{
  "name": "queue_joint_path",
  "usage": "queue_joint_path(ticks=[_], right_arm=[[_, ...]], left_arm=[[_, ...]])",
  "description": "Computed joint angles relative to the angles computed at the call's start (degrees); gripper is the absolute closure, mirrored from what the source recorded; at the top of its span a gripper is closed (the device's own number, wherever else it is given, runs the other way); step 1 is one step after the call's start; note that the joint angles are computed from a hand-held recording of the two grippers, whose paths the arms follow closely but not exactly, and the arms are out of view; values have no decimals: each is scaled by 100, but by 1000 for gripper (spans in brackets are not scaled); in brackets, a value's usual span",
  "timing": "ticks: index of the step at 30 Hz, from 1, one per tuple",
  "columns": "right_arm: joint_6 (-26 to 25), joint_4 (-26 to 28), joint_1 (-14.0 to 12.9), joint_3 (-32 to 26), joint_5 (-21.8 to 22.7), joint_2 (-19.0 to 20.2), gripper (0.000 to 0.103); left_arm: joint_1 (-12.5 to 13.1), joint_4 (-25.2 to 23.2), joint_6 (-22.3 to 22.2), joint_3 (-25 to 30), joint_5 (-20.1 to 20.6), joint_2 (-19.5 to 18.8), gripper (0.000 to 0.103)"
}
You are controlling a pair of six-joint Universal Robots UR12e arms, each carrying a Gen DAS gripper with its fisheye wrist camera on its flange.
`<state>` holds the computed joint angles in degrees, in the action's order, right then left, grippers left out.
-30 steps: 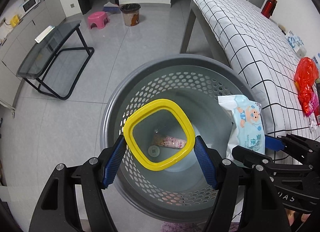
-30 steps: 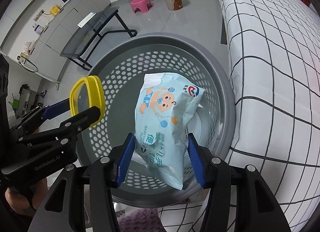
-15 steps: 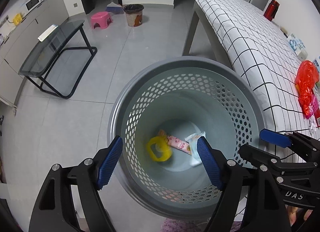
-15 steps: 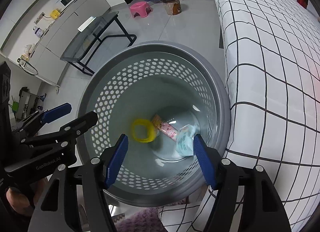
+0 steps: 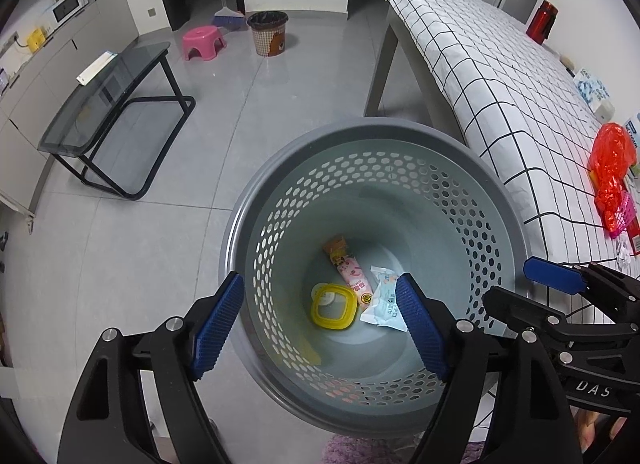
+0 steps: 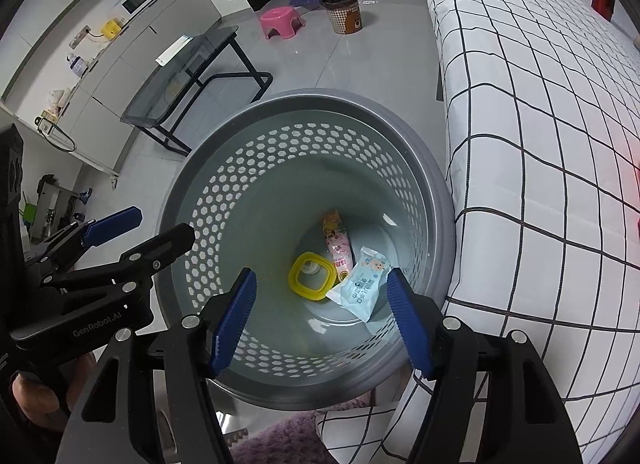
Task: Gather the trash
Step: 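Move both tools back toward the remaining trash on the table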
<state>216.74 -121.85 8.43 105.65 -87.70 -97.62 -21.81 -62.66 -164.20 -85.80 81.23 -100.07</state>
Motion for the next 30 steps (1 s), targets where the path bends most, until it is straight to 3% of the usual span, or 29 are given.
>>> queue_joint_path(ticks=[14,22,30], right_arm=[[185,29,-64,17,-348,-464,38],[645,575,-236,306,-881,-1208,38],[1277,1275,-617,705,-1304,-2051,38]], left_arm=[[-116,133,141,181,-164,134,26],[-436,118,247,321,-518,146,26],[-932,55,264,523,-889,38,25]])
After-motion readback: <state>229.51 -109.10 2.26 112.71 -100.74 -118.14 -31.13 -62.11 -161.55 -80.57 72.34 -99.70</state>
